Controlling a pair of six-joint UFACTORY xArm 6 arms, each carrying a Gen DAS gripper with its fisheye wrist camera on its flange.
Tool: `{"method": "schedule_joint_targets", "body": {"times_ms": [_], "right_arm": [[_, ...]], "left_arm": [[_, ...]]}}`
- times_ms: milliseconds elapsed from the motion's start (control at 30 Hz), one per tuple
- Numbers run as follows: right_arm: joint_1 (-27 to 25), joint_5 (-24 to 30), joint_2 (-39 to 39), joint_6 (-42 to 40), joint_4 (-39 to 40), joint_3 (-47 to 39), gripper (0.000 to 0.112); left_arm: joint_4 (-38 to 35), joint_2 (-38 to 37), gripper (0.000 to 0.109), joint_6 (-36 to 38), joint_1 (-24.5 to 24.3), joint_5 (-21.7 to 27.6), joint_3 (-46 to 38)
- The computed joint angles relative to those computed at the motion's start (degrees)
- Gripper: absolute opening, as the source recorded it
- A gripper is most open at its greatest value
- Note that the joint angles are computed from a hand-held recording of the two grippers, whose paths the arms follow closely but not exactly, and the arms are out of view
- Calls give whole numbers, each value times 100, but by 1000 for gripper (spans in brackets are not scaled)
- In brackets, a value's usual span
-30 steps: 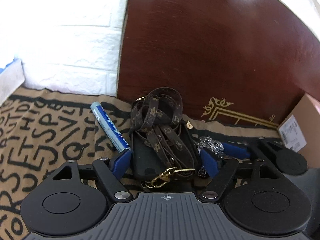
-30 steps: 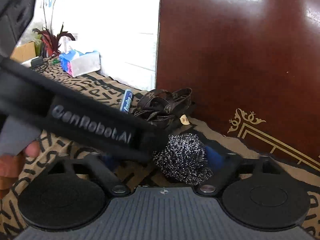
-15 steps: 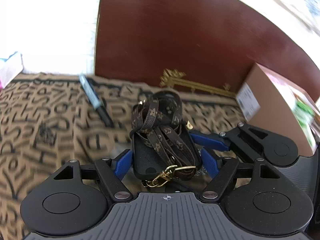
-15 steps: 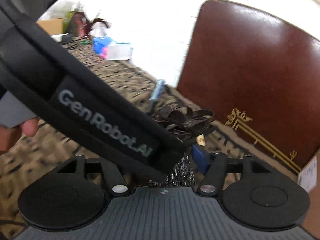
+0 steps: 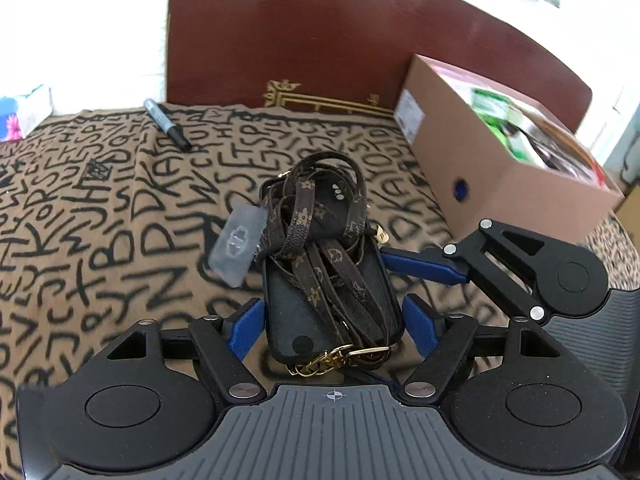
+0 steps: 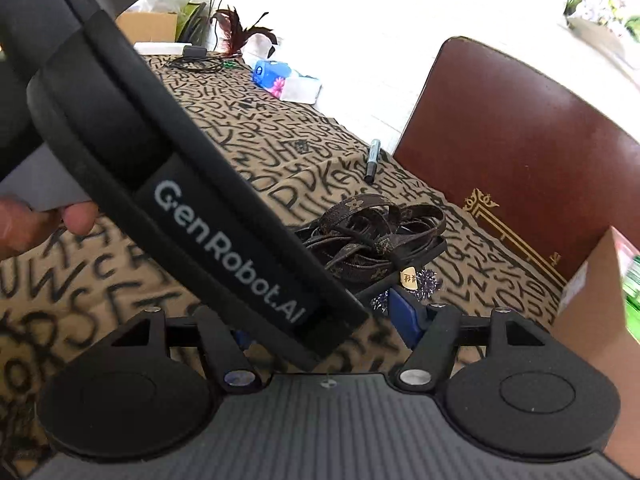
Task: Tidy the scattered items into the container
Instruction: 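Close the left tool on the phone case and strap and lift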
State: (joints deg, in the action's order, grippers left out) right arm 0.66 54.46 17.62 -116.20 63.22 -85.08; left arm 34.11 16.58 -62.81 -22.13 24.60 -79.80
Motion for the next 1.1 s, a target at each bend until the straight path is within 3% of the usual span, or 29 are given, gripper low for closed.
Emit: {"method": "schedule_joint_targets", "body": {"times_ms": [133,233,333,367,600,667,800,867,933,1100], "right_arm": [[-253,5,-380,-169,17,453,72],[-482,113,-485,-16,-247,579,71],[-573,7,-563,206,-515,734,77],[-634,18,-564,312,-579,742,79],[-1166,537,-518,946,-899,588,82],[-1286,904,-418,1229,-1030,275,82],[-1368,1221,-334,1684,-1152,100,82],[-1411,1466,-218,1784,-1127,-95,82],[-1517,1743,-178,1790,-1064,-214,82],[-1196,1553,105,1984,-970,-287,88]], "left_arm": [[-233,-128,77,204,-172,-225,216],[-1034,-104,77,1003,-298,-512,354],[-1833,10,78,1817,-454,-499,330],[-2081,30,84,2025,-482,-483,325],[-2343,-158,89,2090,-450,-782,601],[-2512,-169,90,2286,-440,-861,622],[-2582,68,87,2447,-454,-538,275],[-3027,143,78,2907,-456,-512,182],[-3179,226,77,3077,-426,-457,84],[-3321,615,78,3292,-366,-242,-388]]}}
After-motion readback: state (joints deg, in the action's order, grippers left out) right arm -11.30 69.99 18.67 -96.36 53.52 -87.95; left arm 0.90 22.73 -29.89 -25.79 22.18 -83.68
